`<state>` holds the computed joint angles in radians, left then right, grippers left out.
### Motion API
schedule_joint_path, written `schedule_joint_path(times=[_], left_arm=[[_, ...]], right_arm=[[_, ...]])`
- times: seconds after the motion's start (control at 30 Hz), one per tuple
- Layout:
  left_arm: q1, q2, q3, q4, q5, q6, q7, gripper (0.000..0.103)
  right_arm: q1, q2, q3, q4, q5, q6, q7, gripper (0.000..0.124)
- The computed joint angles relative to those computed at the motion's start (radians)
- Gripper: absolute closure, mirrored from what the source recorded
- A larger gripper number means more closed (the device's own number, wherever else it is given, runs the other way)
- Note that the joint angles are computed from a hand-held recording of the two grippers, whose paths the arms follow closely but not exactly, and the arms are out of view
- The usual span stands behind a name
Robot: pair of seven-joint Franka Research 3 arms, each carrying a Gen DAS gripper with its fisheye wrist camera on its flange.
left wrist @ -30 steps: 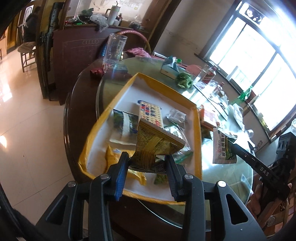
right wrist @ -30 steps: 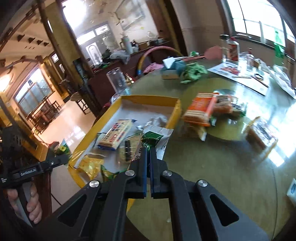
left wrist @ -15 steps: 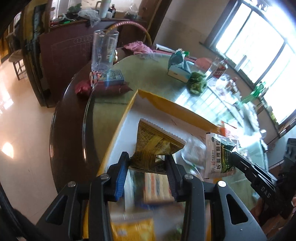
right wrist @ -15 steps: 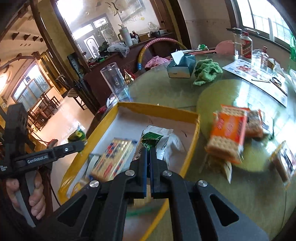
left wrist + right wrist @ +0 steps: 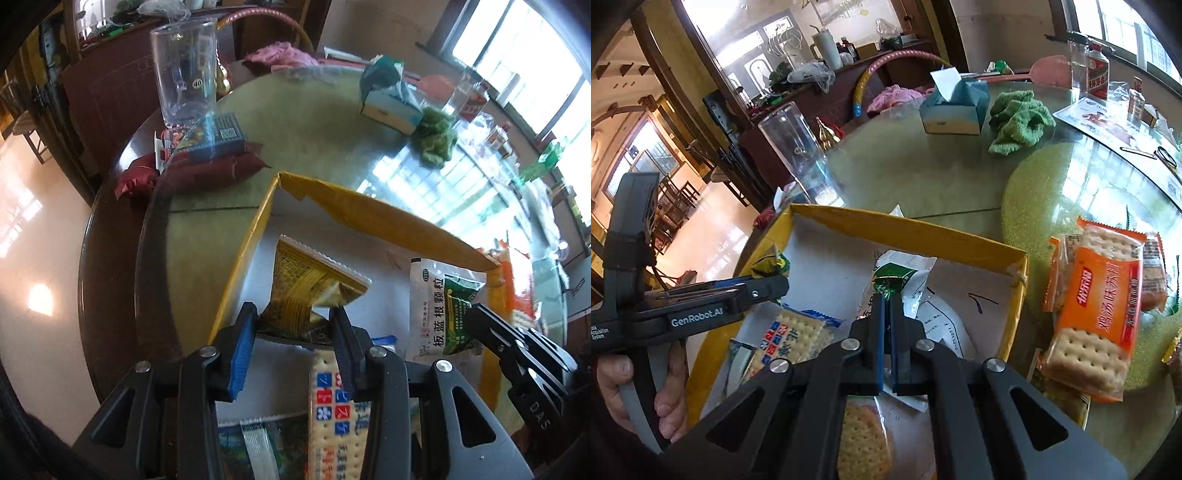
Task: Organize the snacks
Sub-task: 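Carry both packets over the tray and open both grippers to drop them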
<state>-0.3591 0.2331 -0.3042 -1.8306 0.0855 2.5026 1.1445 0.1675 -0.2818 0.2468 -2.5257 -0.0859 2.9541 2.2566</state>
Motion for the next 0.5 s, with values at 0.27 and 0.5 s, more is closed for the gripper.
schedule_joint_path(times=[0.27,0.5], left_arm=[[0.03,-0.026,-0.025,-0.018,-0.125,0.028,0.1,0.048],[-0.02,-0.265,0.012,-0.269,0.142,0.233,-0.201,0.022]], right_arm=[[0.073,-0.006,-0.069,-0.025,0.125,0.032,-0.058,0.089],[0.077,-0.259,-0.036,-0.196,0.194,0.06,-0.056,0.052]])
